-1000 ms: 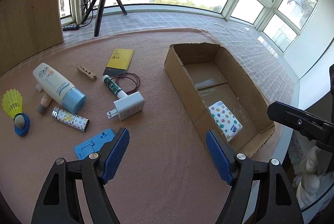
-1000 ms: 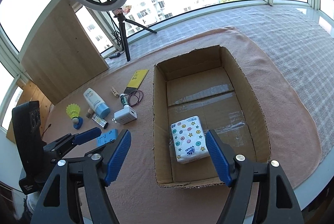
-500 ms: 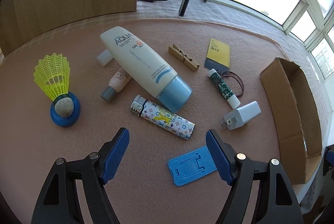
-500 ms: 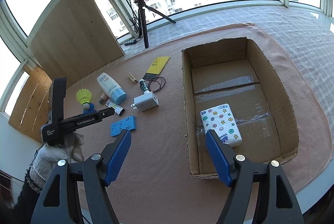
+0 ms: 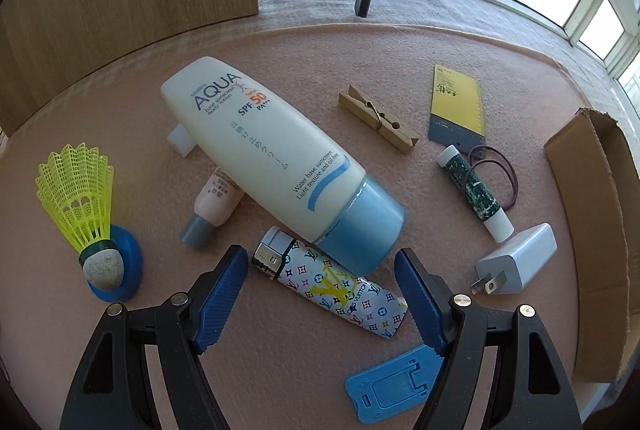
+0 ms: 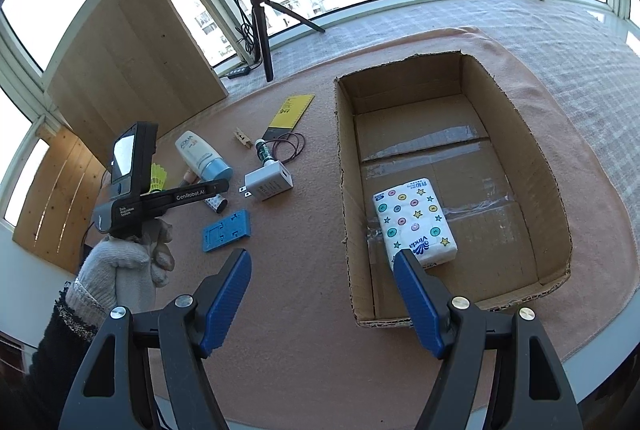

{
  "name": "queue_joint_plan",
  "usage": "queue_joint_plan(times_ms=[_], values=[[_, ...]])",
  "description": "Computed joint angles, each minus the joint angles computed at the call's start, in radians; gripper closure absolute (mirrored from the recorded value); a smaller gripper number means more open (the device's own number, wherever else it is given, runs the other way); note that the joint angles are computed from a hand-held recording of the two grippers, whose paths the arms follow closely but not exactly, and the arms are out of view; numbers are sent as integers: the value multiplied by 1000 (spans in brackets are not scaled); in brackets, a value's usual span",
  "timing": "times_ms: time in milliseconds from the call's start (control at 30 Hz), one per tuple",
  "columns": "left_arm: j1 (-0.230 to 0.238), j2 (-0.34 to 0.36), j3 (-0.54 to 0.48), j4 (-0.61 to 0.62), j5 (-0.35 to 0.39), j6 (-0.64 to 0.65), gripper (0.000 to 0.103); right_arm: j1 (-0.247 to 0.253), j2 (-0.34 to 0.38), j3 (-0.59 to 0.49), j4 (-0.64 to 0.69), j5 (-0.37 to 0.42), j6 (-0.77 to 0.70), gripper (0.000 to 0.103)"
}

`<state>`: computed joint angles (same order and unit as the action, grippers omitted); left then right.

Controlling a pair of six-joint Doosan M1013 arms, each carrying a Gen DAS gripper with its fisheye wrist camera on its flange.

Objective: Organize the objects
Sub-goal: 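Grasp the patterned lighter with the left gripper while the right gripper grasps the blue phone stand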

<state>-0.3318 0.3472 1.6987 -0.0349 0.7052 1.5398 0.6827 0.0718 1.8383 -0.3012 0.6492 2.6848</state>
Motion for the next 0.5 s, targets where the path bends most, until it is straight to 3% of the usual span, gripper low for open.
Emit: queue_joint_plan(times_ms=[333,500], values=[[9,-28,43,18,-39,42,29,-4,28,-24,74,-8,-95,33],[30,-58,82,-26,-68,96,42,-2,63,-57,127,-10,-193,33]])
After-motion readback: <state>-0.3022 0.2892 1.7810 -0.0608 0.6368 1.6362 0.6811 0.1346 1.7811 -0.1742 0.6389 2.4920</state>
